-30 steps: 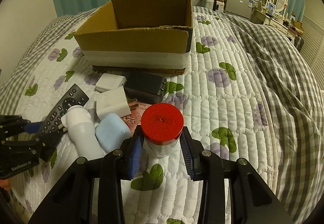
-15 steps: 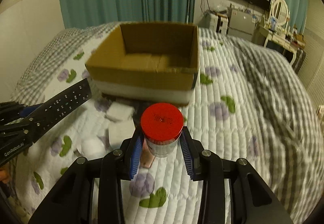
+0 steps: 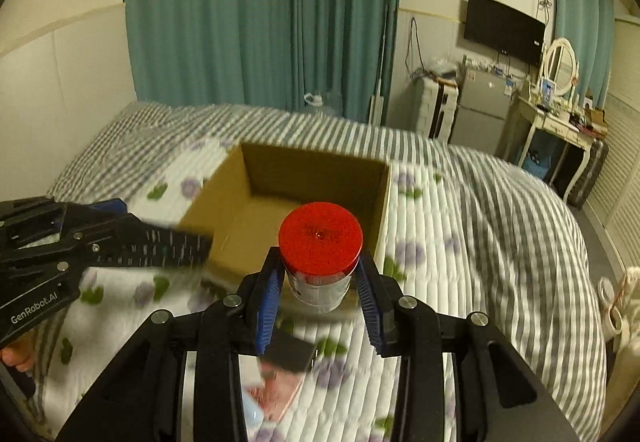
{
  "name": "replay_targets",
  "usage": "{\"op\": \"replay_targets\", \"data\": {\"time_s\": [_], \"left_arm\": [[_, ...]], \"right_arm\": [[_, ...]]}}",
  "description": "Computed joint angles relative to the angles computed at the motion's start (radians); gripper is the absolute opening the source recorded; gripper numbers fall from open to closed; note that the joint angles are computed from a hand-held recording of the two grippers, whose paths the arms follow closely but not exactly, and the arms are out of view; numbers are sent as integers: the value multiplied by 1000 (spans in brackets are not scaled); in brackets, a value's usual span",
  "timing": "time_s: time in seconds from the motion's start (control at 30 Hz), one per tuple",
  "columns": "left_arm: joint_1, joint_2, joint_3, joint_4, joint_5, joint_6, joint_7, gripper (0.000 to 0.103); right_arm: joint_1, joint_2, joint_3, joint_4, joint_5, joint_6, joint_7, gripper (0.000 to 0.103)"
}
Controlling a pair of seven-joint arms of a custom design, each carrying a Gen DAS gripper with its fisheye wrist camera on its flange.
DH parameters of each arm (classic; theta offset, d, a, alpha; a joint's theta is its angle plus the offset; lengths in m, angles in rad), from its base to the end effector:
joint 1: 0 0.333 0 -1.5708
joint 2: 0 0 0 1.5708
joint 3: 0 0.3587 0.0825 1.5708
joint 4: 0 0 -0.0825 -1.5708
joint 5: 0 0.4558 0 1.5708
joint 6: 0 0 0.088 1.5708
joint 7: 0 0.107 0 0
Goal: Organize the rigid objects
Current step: 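Carry the bottle and remote over the box and open both tools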
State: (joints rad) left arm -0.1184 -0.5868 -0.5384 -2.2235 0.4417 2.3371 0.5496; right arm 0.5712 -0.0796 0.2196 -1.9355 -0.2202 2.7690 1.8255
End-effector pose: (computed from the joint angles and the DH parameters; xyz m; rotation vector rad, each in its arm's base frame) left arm 0.3613 -0.3444 0.6615 -1.7775 1.5543 -0.7647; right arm 0.4491 0.4745 0.6499 -2.0596 0.9454 -0.5041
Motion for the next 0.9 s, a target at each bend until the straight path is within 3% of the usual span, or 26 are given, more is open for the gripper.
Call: {"op": "replay_targets", "data": {"time_s": [0.27, 0.67, 0.9], "left_arm": [[75, 109, -6, 34, 118, 60, -69, 19], [22, 243, 62, 59, 241, 57, -123, 19], [-13, 304, 130, 98, 232, 61, -96, 19]], "right_arm": [[6, 152, 0, 165, -94, 21, 7, 36], [37, 301, -26, 273, -93, -55, 16, 36], [37, 347, -26, 317, -77, -68, 0, 36]]}}
